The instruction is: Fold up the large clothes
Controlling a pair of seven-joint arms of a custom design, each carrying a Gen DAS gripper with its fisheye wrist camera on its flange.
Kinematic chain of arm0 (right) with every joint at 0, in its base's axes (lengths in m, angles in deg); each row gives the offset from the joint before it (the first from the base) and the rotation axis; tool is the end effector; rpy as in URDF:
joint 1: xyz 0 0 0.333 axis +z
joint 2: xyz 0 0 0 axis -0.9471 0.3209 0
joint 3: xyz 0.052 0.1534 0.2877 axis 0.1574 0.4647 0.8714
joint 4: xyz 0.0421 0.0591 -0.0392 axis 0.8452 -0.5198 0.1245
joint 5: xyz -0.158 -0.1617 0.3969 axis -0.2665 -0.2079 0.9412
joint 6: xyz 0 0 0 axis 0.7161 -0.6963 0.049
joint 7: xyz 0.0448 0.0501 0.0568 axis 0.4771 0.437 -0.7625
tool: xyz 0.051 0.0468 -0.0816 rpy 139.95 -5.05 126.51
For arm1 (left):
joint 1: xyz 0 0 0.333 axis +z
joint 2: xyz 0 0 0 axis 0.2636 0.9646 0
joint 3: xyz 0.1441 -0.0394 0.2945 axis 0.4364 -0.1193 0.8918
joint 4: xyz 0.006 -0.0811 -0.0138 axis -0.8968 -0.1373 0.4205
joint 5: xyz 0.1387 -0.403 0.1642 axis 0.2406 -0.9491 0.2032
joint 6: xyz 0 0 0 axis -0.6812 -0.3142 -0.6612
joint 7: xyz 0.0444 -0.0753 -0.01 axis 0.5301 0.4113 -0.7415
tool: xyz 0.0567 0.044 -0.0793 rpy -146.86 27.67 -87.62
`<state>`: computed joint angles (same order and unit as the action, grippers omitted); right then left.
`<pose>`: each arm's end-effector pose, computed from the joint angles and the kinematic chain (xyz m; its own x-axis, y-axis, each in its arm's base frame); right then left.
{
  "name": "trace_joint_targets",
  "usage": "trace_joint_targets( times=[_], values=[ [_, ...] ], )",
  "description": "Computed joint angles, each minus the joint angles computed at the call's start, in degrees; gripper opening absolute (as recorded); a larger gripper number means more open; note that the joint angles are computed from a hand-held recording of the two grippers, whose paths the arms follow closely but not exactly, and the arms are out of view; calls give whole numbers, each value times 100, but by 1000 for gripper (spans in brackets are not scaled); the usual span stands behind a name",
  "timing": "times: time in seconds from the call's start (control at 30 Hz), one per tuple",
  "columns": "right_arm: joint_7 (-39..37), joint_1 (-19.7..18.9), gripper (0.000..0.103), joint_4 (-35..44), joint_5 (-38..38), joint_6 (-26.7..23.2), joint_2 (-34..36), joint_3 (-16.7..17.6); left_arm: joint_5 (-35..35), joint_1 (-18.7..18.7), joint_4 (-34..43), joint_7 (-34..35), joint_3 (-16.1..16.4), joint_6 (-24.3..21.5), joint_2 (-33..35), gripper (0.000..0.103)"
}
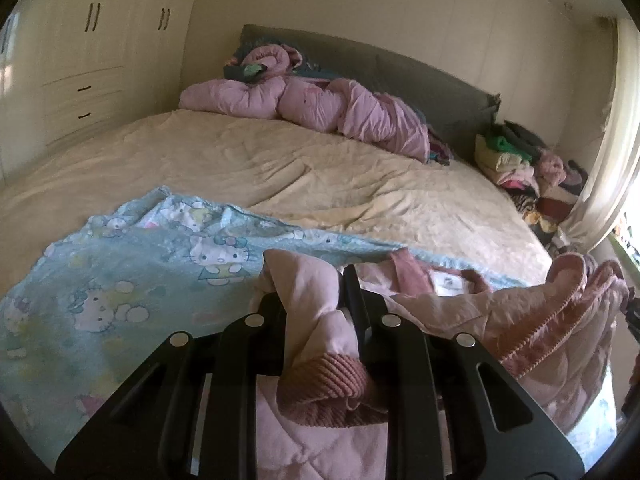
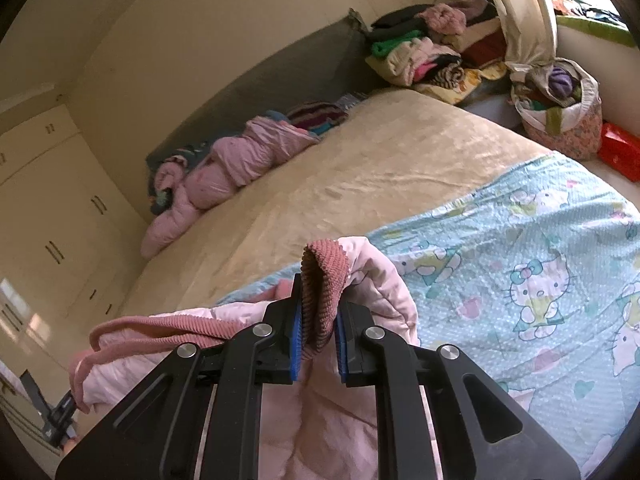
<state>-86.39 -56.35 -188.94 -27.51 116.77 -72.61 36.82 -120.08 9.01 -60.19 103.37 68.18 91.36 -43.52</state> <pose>0.3392 0.2827 0.5930 -0.4527 -0.7430 -0.4929 -0.2879 0.6450 -0.7079 0.5678 -0.0332 0.5737 -0.3356 -0.9184 0.2095 -0.5797 0.0260 -0.8144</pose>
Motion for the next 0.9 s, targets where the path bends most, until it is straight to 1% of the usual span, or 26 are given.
trace_joint_targets(
  times=[0.1, 0.17, 0.2, 0.27, 0.3, 0.37, 0.4, 0.43, 0.47, 0.5, 0.57, 0.6, 0.63, 0.67, 0.73, 0.8, 0.9],
  values=[
    [73, -66, 13, 0, -9, 82, 209, -46, 135, 23, 115, -56, -66, 24, 231, 15],
    [223, -102, 13, -55, 12, 249, 319, -120, 156, 27, 187, 3, -91, 30, 358, 15],
    [342, -130, 15, -97, 15, 356, 347, -143, 184, 46, 227, -9, -107, 0, 424, 15],
    [761, -256, 16, -251, -38, 764, 352, -170, 209, 85, 284, -20, -135, -35, 532, 15],
    [877, -297, 17, -280, -41, 862, 361, -167, 201, 107, 330, -40, -142, -92, 606, 15],
    [1112, -395, 24, -337, -74, 1110, 396, -163, 239, 160, 348, -80, -188, -112, 680, 15],
    [1161, -426, 37, -355, -95, 1243, 414, -173, 240, 176, 353, -79, -210, -109, 710, 15],
    [1170, -444, 54, -362, -107, 1348, 429, -184, 307, 203, 374, -122, -238, -121, 757, 15],
    [1142, -445, 61, -353, -99, 1428, 443, -203, 363, 227, 388, -185, -265, -128, 781, 15],
    [1118, -447, 66, -333, -81, 1457, 453, -196, 390, 244, 406, -230, -283, -133, 812, 15],
    [961, -383, 67, -257, -32, 1470, 505, -189, 396, 272, 471, -263, -293, -202, 882, 15],
    [807, -322, 69, -172, 19, 1432, 588, -197, 390, 286, 494, -271, -300, -233, 899, 16],
    [549, -196, 73, -72, 97, 1257, 655, -196, 392, 295, 514, -274, -315, -236, 918, 16],
    [358, -111, 74, 18, 138, 1112, 725, -169, 415, 305, 514, -294, -335, -217, 920, 16],
    [-86, 102, 74, 226, 213, 885, 928, -153, 412, 315, 538, -296, -350, -218, 940, 16],
    [-480, 296, 74, 480, 239, 578, 1192, -64, 416, 325, 552, -327, -361, -247, 945, 16],
    [-803, 504, 74, 773, 142, 377, 1589, 8, 332, 315, 579, -307, -366, -282, 938, 17]
  ],
)
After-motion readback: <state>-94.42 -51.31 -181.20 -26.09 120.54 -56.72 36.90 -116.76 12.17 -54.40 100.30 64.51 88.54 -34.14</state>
